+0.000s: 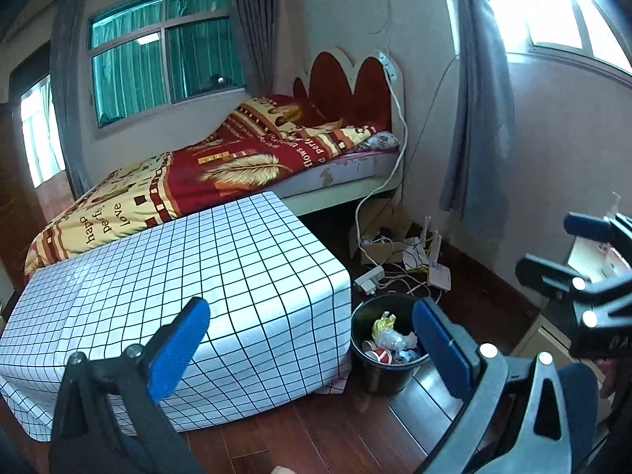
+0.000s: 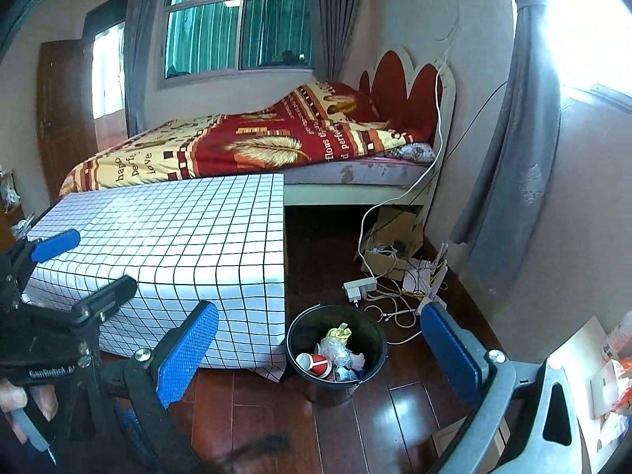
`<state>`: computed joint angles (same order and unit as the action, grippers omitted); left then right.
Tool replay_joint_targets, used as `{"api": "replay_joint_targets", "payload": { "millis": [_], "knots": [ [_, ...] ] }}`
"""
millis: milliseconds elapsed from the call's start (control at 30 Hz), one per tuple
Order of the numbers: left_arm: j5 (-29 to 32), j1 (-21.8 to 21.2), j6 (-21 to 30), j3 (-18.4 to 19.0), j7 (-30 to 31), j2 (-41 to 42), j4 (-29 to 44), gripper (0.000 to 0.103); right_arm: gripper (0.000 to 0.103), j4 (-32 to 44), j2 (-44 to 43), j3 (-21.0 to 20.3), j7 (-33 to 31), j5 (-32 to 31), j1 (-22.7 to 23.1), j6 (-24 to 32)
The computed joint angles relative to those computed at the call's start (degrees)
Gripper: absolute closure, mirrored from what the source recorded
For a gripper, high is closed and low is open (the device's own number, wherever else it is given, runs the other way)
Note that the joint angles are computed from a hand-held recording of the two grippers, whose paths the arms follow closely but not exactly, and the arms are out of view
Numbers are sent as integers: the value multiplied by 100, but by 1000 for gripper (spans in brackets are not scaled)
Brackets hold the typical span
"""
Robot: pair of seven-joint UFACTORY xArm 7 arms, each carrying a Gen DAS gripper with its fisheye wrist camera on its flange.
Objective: Collect trash
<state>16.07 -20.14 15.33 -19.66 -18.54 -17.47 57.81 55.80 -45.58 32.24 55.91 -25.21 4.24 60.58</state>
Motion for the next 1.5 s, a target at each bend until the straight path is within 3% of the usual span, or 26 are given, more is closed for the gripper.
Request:
{"api": "replay_joint_targets", "payload": {
  "millis": [267,1000,1500],
  "knots": [
    [-142,-26,-179,76,120,-53,-32,0,0,70,-64,17,31,-43,-76,-22],
    [21,133,-80,-66,-100,-98,-69,0,0,2,-53,53,76,-41,-48,-32],
    [-104,38,-118,82,126,-126,-108,0,0,36,-95,75,84,-26,-59,15]
  ]
}}
